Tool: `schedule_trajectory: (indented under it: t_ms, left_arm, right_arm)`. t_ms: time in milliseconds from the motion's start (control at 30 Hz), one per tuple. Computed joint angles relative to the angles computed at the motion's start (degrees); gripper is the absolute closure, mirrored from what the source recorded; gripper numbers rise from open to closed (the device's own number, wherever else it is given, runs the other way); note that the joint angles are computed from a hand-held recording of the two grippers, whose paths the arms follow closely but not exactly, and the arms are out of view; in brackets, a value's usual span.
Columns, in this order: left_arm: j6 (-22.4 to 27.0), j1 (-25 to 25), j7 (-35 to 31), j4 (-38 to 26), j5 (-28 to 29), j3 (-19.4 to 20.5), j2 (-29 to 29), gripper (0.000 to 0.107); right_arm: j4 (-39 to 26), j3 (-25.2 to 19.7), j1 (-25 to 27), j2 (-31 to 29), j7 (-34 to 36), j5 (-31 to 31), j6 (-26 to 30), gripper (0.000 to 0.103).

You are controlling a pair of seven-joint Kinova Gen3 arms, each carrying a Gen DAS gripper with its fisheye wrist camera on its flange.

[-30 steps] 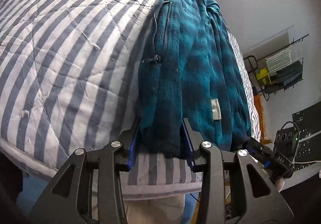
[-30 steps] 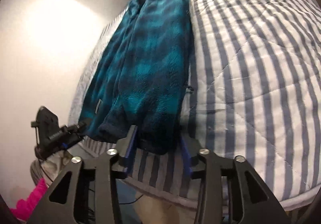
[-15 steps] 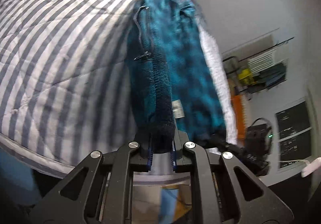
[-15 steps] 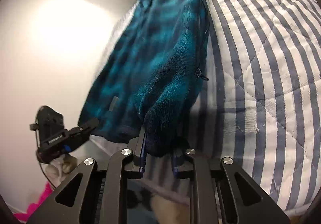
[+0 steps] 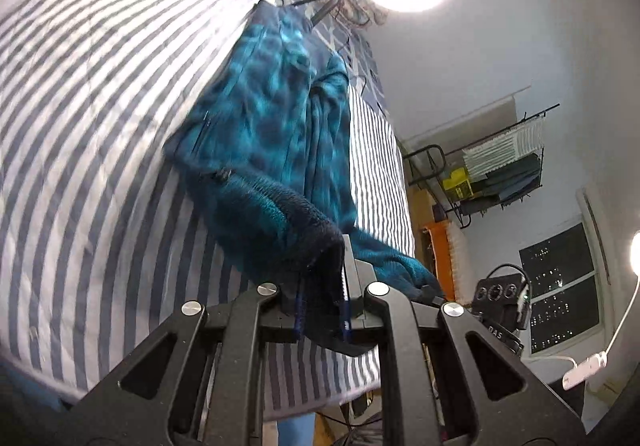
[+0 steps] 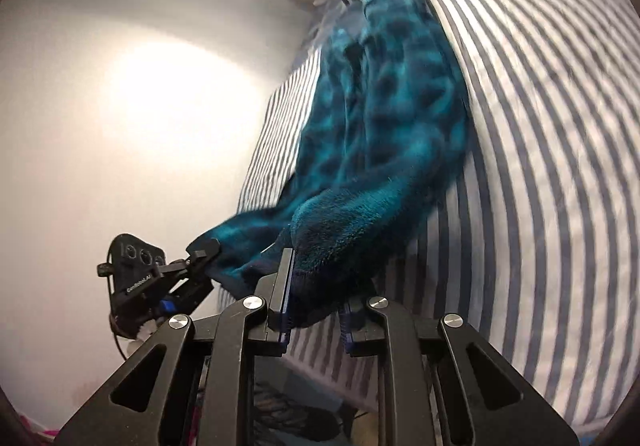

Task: Fold large clothes
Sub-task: 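Fold the held hem toward the collar with both grippers and release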

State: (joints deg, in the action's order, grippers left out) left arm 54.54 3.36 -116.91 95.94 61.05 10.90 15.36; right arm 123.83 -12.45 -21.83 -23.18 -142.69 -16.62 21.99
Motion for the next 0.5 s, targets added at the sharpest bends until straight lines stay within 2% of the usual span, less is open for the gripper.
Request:
schedule_trajectory:
  t_ms: [200, 367, 500]
  left_arm:
    - [-2.27, 2.91, 6.6, -10.76, -6.46, 0.87, 5.31, 0.096]
    - [-4.25, 4.98, 13.59, -18.63, -12.36, 2.15, 10.7, 0.096]
    - [-5.0, 7.4, 20.69, -25.92, -18.81, 2.13, 16.14, 0.096]
  right_arm:
    - [-7.13, 3.26, 2.6, 5.01, 3.31, 3.08, 3.63, 0.087]
    - [-11.06, 8.48, 2.67, 10.57, 8.94, 0.76, 4.13, 0.087]
    - [-14.17, 10.19, 4.67, 15.17, 12.87, -1.21, 5.33, 0.087]
